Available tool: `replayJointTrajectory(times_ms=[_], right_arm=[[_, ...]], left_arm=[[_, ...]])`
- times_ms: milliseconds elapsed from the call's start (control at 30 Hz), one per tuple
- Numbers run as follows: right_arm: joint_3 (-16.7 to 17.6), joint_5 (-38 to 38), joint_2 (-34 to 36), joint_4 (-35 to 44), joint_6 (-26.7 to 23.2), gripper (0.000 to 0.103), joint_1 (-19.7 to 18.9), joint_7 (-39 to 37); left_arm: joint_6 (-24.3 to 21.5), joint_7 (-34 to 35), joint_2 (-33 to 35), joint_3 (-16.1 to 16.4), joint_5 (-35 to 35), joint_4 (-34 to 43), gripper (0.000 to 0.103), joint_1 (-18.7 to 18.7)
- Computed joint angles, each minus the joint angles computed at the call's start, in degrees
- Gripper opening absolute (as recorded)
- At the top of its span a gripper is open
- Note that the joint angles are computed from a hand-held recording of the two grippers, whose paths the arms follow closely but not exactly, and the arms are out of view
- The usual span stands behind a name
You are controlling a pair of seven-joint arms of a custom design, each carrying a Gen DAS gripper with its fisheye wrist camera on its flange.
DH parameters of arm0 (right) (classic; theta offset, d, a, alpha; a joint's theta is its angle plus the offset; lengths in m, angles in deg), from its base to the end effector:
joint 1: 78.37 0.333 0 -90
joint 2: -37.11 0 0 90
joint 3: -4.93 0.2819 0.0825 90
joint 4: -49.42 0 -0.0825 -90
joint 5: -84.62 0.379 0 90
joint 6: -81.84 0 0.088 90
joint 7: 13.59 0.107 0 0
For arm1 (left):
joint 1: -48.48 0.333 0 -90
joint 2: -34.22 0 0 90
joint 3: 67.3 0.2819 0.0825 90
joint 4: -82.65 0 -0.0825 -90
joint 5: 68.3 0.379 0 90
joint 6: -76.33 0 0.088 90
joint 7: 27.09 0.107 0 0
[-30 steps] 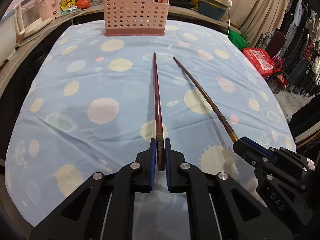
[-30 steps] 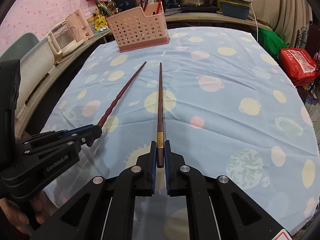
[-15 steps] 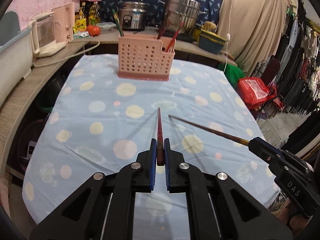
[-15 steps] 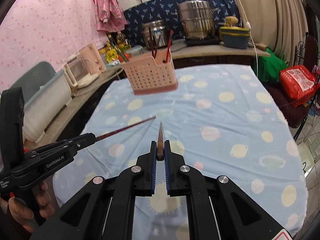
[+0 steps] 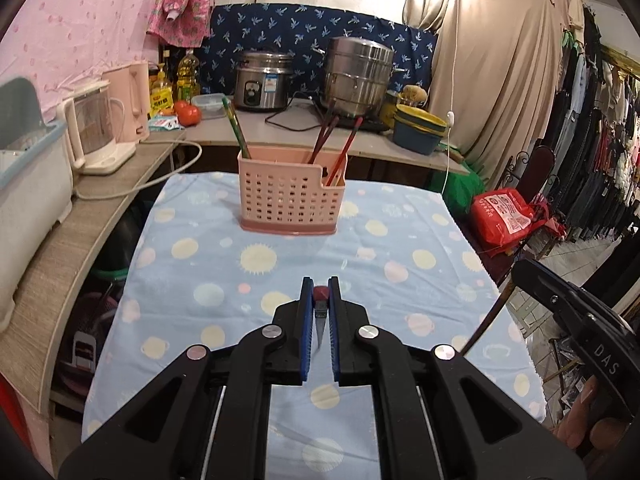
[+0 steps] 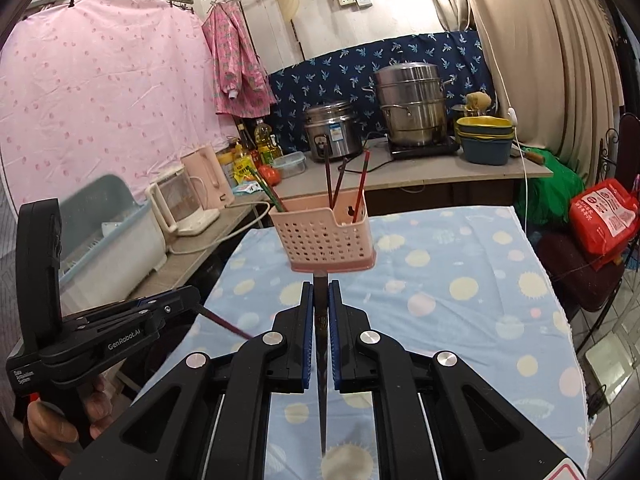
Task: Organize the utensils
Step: 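Lift both dark-red chopsticks with both tools up over the pink basket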
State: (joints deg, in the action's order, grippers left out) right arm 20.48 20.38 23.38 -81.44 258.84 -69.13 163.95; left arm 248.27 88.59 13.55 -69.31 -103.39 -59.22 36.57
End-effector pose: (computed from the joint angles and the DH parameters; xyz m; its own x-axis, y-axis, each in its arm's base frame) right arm 0.4251 0.2857 0.4987 0.1772 -0.9473 -0.2667 -0.5311 0.1361 -0.8363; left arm 0.4721 -0.0752 0.4897 -0.2015 -0.9660 0.1621 -0.6333 0.0022 -0.7739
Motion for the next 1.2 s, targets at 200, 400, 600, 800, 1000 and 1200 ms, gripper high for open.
replayJointTrajectory(times_ms=[200,400,600,800,1000,1200], right_arm=[[-0.71,-1.23,3.13,4.22,-0.42,0.007,0.51,-0.37],[-3.71,-1.15,7.53,9.16,-0.16,0.007,2.9,-1.45],[-7.28,3.11,12.66,15.34,-0.11,0.007,6.03,-7.35],[-10.45,7.76,18.08,23.5,-0.91,0.007,9.11,-14.05],[-13.93,11.53,24.49,33.98,-2.47,0.007,12.41,-19.09],[-15.13,21.09,32.51,45.66,-4.29,0.007,13.57,-28.08]], left_arm=[[-0.12,1.09,2.09,0.6,-0.12,3.76,0.007,-0.06],[-0.91,2.67,5.21,0.84,-1.58,8.09,0.007,0.93],[-0.92,2.81,9.34,-0.12,-1.65,13.27,0.007,3.43],[-0.83,1.68,14.37,-1.72,0.61,20.19,0.007,6.53],[-0.92,-1.13,19.97,-3.1,4.01,29.05,0.007,9.37],[-2.72,-4.21,26.21,-4.07,7.81,38.87,0.007,11.13]])
